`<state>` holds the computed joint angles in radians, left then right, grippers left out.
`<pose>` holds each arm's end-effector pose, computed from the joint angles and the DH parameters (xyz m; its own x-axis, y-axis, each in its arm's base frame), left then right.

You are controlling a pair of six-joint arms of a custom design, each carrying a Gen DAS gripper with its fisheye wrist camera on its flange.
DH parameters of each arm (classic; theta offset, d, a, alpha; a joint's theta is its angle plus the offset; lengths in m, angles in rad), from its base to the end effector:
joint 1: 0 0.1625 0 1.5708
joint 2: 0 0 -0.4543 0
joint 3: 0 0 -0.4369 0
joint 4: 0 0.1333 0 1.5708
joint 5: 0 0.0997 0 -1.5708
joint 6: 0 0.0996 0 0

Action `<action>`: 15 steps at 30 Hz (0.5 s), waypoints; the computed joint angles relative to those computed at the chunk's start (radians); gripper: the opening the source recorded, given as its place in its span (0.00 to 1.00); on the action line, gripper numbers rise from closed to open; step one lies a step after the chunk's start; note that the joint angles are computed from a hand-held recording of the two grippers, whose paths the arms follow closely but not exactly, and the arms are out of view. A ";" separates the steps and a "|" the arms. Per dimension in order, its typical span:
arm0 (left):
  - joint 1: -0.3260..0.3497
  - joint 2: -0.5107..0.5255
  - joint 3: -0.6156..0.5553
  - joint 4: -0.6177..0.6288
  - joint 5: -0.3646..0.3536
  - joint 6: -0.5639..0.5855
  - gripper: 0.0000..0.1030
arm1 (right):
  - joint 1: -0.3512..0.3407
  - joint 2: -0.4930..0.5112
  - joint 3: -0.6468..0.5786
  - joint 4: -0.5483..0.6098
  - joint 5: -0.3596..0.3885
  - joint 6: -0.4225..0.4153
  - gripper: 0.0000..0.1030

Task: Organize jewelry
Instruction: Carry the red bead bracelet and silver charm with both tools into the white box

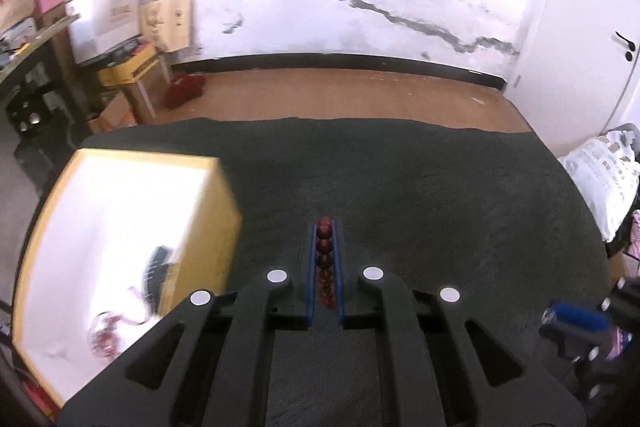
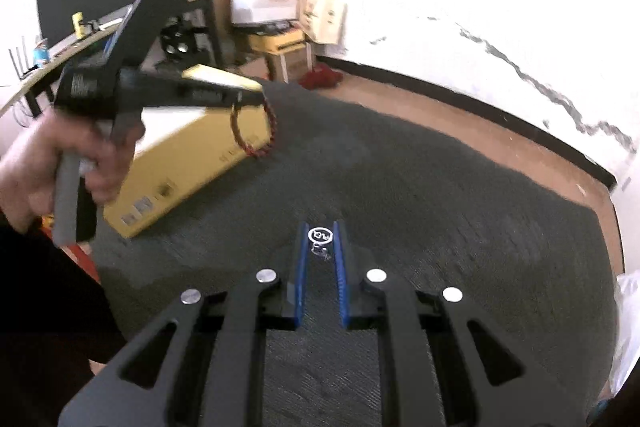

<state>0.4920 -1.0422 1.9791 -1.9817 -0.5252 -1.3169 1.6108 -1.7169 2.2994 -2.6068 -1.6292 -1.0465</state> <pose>-0.3802 -0.4528 0.1095 -0.7011 -0.2329 -0.6739 0.3328 0.7290 -0.5982 0.1447 -0.4265 0.3259 -0.4687 -0.7847 0.4055 -0.8824 0.4372 -0.1739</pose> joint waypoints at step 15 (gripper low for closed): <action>-0.145 -0.395 0.162 0.834 -0.086 -0.767 0.07 | 0.396 0.382 -0.099 -0.106 -0.036 0.217 0.13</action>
<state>0.3471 -1.4371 2.1414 -1.1476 -0.6115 -2.0834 2.0065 -1.3347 2.2008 -2.7126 -1.6653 -0.8298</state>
